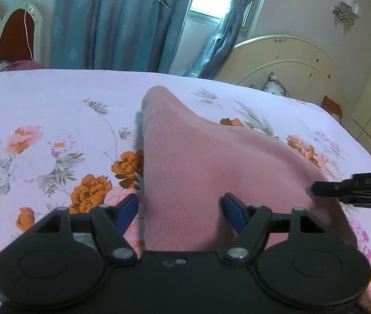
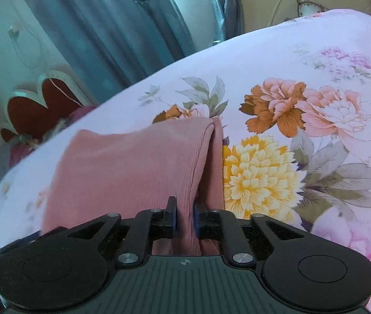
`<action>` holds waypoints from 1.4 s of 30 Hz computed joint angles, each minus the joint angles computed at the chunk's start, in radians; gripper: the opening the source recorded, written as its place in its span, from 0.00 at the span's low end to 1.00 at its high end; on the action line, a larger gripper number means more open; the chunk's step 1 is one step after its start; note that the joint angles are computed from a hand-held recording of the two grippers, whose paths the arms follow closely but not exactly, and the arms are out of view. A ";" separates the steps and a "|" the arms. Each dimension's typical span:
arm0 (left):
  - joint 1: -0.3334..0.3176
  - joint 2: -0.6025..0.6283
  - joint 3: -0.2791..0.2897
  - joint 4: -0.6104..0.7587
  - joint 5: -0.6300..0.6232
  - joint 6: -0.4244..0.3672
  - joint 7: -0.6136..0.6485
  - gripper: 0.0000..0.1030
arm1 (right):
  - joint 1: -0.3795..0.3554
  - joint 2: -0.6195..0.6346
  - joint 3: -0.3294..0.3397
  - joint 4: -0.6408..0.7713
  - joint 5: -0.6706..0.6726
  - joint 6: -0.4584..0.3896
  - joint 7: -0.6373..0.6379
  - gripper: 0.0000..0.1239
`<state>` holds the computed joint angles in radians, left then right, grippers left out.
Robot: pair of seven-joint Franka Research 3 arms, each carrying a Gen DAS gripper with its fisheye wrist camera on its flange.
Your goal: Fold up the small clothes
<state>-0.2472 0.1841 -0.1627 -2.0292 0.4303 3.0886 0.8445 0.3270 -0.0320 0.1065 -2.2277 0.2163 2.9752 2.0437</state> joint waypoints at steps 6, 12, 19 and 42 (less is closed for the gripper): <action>0.133 -0.077 -0.173 -0.091 -0.315 -0.025 0.320 0.66 | -0.013 -0.135 0.028 -0.107 0.017 -0.047 -0.014 0.34; 0.145 -0.129 -0.239 -0.174 -0.675 -0.057 0.612 0.41 | 0.005 -0.196 0.040 -0.186 0.025 -0.091 0.008 0.14; 0.070 -0.154 -0.181 -0.198 -0.839 -0.054 0.745 0.24 | 0.009 -0.224 0.032 -0.228 0.077 -0.098 0.019 0.11; 0.012 0.042 -0.046 0.119 -0.191 -0.008 0.260 0.45 | -0.285 0.018 0.249 0.116 -0.739 -0.049 0.514 0.17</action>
